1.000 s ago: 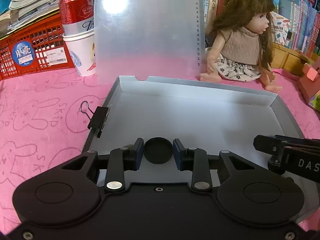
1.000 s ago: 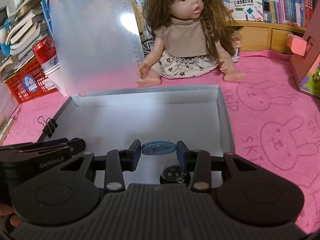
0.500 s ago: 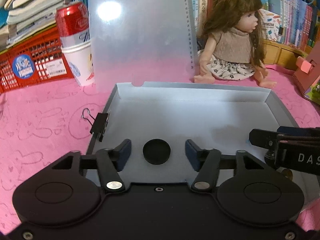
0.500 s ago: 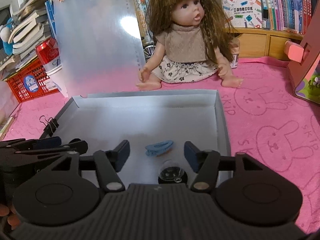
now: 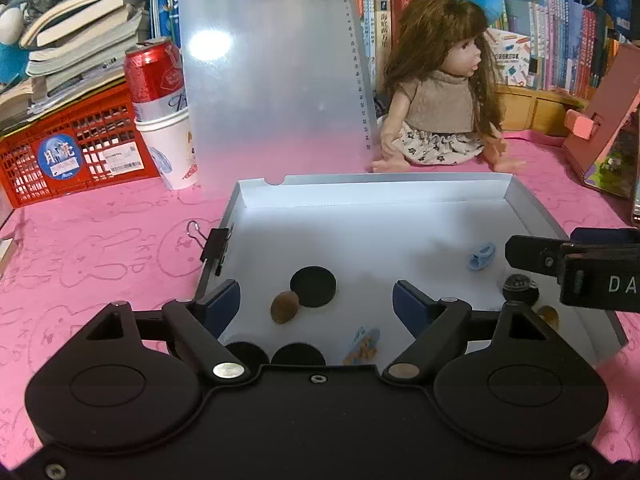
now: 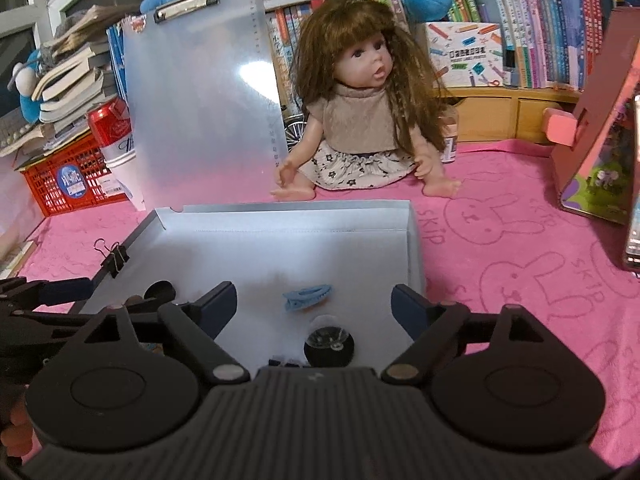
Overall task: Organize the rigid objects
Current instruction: 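Lift both open tools out of the box back toward the table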
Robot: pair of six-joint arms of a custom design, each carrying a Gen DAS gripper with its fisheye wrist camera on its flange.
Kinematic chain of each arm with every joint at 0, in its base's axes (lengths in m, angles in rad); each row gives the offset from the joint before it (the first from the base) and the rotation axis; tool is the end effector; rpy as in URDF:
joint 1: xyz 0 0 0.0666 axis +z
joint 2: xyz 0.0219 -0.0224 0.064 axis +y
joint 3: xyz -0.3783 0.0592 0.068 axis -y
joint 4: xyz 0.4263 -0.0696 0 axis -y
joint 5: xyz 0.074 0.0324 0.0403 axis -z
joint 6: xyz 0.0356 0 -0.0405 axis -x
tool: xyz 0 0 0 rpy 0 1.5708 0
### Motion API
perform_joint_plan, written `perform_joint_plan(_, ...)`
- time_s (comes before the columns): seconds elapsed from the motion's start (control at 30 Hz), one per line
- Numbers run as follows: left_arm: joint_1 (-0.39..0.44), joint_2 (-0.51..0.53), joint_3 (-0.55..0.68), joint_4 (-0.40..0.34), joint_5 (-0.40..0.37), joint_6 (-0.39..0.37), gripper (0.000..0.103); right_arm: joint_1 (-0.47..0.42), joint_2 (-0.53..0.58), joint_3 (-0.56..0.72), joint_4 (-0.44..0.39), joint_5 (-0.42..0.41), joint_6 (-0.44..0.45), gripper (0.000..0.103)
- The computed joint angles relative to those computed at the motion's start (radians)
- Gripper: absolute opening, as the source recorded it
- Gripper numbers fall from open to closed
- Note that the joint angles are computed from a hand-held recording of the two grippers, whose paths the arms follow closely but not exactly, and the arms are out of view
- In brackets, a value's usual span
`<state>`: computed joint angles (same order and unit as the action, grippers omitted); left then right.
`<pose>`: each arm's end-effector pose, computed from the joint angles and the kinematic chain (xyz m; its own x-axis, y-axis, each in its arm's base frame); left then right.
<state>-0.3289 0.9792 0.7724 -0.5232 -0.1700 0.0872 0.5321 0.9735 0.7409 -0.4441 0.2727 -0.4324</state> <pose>0.3480 -0.1128 0.3221 -0.6461 0.1298 -0.7522 0.1433 0.9885 0.0475 0.3192 0.1763 0.3154 -0.6189 0.1039 -0.7786 -0.0532 0.9834 0.1736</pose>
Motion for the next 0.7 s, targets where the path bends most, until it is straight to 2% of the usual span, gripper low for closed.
perform_joint_plan(0.3,-0.024,-0.147,-0.078,-0.013,0.009,-0.058,0.085,0.043,-0.123,-0.063,-0.002,0.034,0.01,0.097)
perform_joint_plan(0.7,-0.035,-0.289,-0.14,-0.071,0.04,-0.017,0.087,0.141,-0.235,-0.113,-0.02,0.117,0.058,0.103)
